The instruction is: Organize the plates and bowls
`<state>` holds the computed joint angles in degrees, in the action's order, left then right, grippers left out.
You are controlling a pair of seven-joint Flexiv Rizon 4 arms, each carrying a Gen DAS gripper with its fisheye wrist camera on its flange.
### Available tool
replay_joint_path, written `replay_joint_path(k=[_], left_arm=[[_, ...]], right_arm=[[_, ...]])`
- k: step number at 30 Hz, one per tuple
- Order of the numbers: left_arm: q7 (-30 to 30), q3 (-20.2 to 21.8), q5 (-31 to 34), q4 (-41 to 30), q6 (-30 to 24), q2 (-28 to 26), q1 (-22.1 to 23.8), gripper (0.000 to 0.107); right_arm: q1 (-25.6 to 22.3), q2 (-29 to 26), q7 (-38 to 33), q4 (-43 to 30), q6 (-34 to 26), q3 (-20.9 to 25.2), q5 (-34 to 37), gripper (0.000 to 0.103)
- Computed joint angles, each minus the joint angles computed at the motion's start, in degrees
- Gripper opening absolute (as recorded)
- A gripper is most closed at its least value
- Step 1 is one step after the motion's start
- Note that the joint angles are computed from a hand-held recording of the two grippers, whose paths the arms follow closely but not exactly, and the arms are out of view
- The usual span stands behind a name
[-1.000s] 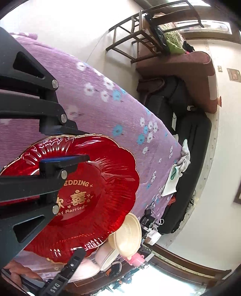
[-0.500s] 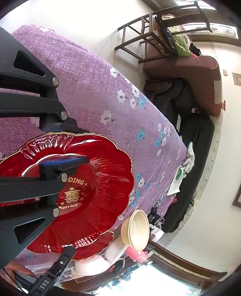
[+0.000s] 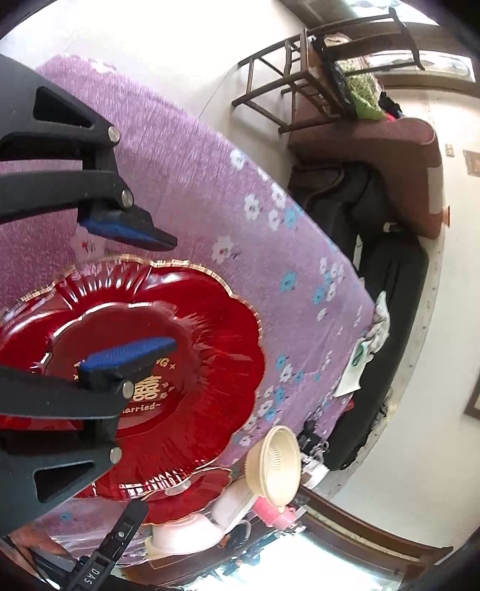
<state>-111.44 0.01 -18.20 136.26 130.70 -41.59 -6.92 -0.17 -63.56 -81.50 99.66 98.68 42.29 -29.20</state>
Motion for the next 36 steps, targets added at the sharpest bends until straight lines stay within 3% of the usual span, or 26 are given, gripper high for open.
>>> replay_joint_path(k=[6,11,17,22,25,29,31,36], left_arm=[[-1.69,0.30,-1.17,2.12,1.46,1.78,-0.54,0.055],[1.03,1.46,-4.70,3.12,2.55,4.98,-5.39,0.055],[7.04,-0.22,-5.04,-1.98,-2.55,6.51,-7.60,0.058],[9.43,-3.58,-1.50,-11.05,-12.76,4.88,-5.96,0.064],[13.23,0.44,-4.81,-19.54,-23.99,2.14,-10.93,0.064],[12.54,4.14,-5.44,-29.66,-37.58,-1.86,-12.74,0.064],[12.31,2.74,-4.68,-33.02,-40.90,-3.36,-10.72,0.064],[7.97,7.04,-1.86,-41.19,-50.18,-7.08,-12.02,0.063]], right_arm=[[-3.39,0.36,1.37,1.36,2.27,0.61,0.21,0.017],[-5.77,0.39,3.82,1.71,2.47,0.51,-0.84,0.023],[-8.34,0.58,6.28,2.58,3.62,0.22,-2.16,0.026],[-9.66,0.97,9.09,3.17,4.39,-0.65,-2.81,0.027],[-9.63,1.46,11.48,3.06,4.76,-2.05,-2.45,0.028],[-10.31,1.34,13.79,3.06,4.90,-2.67,-2.60,0.028],[-10.69,0.92,14.67,2.70,4.83,-2.65,-3.04,0.028],[-10.96,-0.19,15.89,1.57,4.27,-2.59,-4.09,0.028]])
